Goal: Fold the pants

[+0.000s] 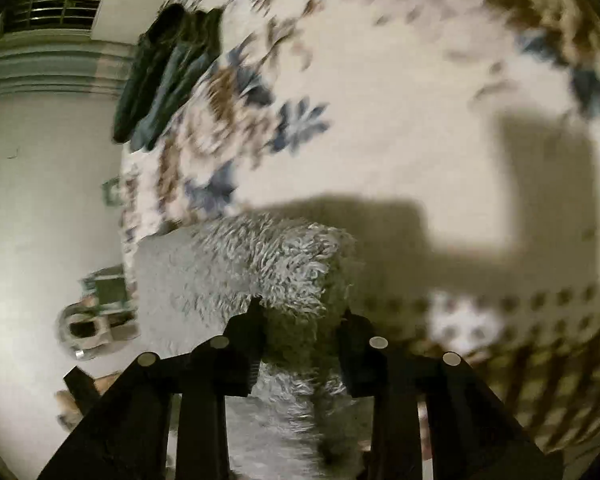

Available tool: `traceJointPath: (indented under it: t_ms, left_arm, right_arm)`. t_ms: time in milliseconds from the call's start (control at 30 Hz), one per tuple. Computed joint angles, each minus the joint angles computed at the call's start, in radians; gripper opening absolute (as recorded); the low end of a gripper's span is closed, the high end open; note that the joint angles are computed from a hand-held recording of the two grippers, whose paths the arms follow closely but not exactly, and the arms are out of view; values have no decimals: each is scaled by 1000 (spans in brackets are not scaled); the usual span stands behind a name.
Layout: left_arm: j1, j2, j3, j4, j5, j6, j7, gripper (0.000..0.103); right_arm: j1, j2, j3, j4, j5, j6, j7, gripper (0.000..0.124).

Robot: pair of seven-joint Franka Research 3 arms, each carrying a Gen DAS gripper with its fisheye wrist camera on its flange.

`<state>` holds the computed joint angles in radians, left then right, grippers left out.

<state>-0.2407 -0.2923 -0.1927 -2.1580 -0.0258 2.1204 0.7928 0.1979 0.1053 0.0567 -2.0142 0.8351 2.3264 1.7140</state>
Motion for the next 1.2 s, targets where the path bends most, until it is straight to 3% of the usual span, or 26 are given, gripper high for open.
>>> traceJointPath:
  t_ms: [33, 100, 133, 167, 233, 367, 400, 467, 567, 700, 800, 867, 1000, 1200]
  left_arm:
    - [-2, -8, -1, -13, -7, 8, -7, 100]
    - [-8, -18, -7, -24, -9, 9, -21, 100]
    - [-10, -25, -7, -31, -12, 11, -24, 100]
    - [-14, -37, -8, -40, -16, 20, -30, 100]
    - [-17, -42, -6, -36, -19, 18, -32, 100]
    - [-20, -29, -5, -32, -10, 16, -19, 100]
    - [-21, -30, -5, -38, -10, 17, -16, 100]
    - [-21, -32, -2, -44, -13, 16, -12, 100]
    - [-20, -38, -1, -45, -7, 11, 1, 100]
    - [-28, -34, 9, -36, -35, -3, 40, 100]
    - [-32, -37, 13, 2, -61, -26, 68, 100]
    - [-34, -43, 25, 31, -90, 5, 102, 100]
    - [-16, 42, 41, 118, -112, 57, 171, 100]
    - [55, 276, 63, 235, -244, -30, 367, 100]
  right_arm:
    - [-5, 18, -3, 21, -9, -49, 4, 33]
    - [-14, 34, -8, 51, -43, -147, 40, 52]
    - [-14, 13, -8, 34, -39, -145, 43, 70]
    - [-16, -25, -6, -2, -13, -126, 26, 79]
    - [-12, -101, -8, -87, 51, -106, 11, 86]
    - [16, -160, -15, -219, 243, -129, -6, 87]
    - [30, -167, -10, -261, 332, -102, -42, 84]
    - [51, -165, -3, -284, 391, -86, -60, 19]
    - [77, -243, 8, -328, 363, -14, -22, 19]
    - [92, -268, 0, -331, 235, -42, 67, 20]
    - [88, -224, -6, -275, 116, -85, 100, 51]
    - [90, -230, -8, -272, 146, -34, 44, 94]
    - [92, -184, -14, -244, 210, 51, -53, 101]
    - [70, 4, 8, -126, 381, 43, -248, 101]
